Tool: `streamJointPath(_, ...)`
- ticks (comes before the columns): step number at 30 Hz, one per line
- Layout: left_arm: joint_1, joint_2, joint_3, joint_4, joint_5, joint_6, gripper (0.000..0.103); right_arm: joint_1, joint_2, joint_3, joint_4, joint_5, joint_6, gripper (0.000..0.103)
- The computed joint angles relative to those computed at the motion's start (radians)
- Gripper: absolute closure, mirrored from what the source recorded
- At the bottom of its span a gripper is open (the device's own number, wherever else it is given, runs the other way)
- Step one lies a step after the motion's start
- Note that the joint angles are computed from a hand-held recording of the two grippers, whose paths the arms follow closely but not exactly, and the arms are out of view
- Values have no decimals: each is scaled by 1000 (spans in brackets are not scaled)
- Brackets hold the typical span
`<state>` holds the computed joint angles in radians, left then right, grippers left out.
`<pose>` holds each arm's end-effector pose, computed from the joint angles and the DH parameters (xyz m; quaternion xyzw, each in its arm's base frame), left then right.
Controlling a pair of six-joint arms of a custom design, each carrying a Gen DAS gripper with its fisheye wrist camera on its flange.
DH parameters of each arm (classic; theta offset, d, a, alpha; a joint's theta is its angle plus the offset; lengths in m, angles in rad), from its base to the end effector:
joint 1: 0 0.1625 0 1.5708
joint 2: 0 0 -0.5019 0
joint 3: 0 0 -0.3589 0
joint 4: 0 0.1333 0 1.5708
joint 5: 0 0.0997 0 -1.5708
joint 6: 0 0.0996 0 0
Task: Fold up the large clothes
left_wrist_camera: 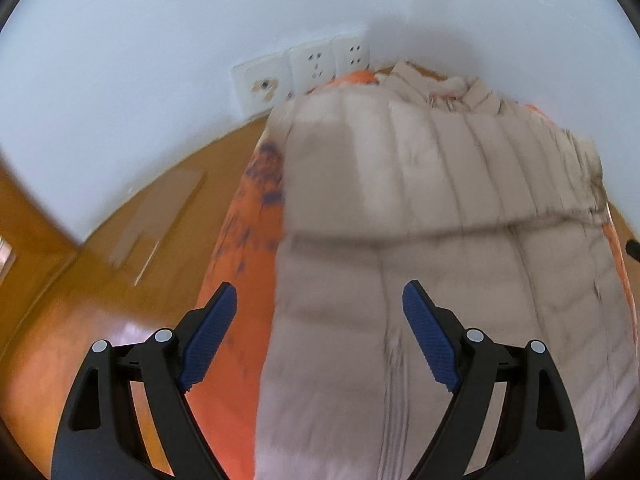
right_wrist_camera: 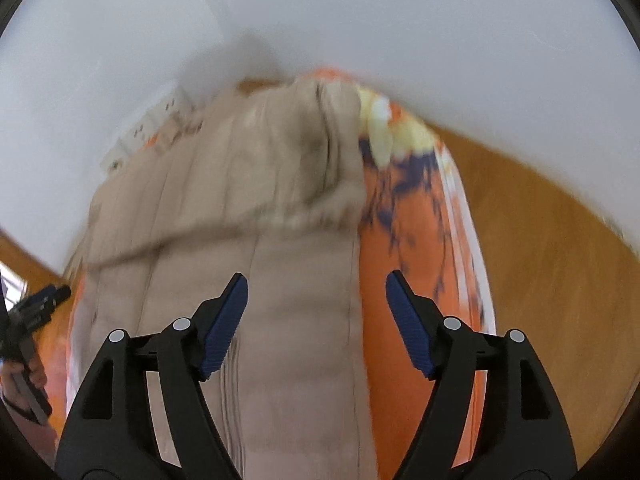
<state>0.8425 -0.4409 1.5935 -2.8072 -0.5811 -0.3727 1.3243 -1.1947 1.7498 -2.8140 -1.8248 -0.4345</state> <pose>-0.3067 -0.6692 0.0026 0.1359 0.8689 -0.2796 0.3851 -0.0481 -0.6350 0.4290 0.0451 -0.9337 0.2756 0.2241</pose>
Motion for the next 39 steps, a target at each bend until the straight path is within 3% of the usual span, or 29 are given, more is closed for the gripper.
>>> streamJointPath(4,-7,-48,99,42,-22,-128,20,-14,-63,97,16,-25,15,31)
streamJointPath(10,-12,-94,216,61,-56,-207,20,-39,-128,229,-42,-58,35,28)
streamJointPath(22,-55,-134,429,-96,-149,-244,20,-59,-199,382,-116,-71,-12,26)
streamJointPath(28,-48,-150,483,-207,-286,-223,20,-46,-211,429,-152,-67,-35,26)
streamJointPath(30,-50,-146,497,-236,-301,-221,21,-44,-211,438,-163,-68,-29,26)
streamJointPath(33,-39,-142,502,-272,-338,-201,37,-43,-211,448,-171,-51,-30,26)
streamJointPath(34,-34,-141,503,-287,-358,-197,45,-43,-210,451,-175,-45,-33,32)
streamJointPath(37,-32,-143,505,-307,-385,-177,70,-49,-219,456,-173,-15,-7,63)
streamJointPath(39,-41,-150,509,-320,-394,-161,79,-58,-239,459,-168,29,6,74)
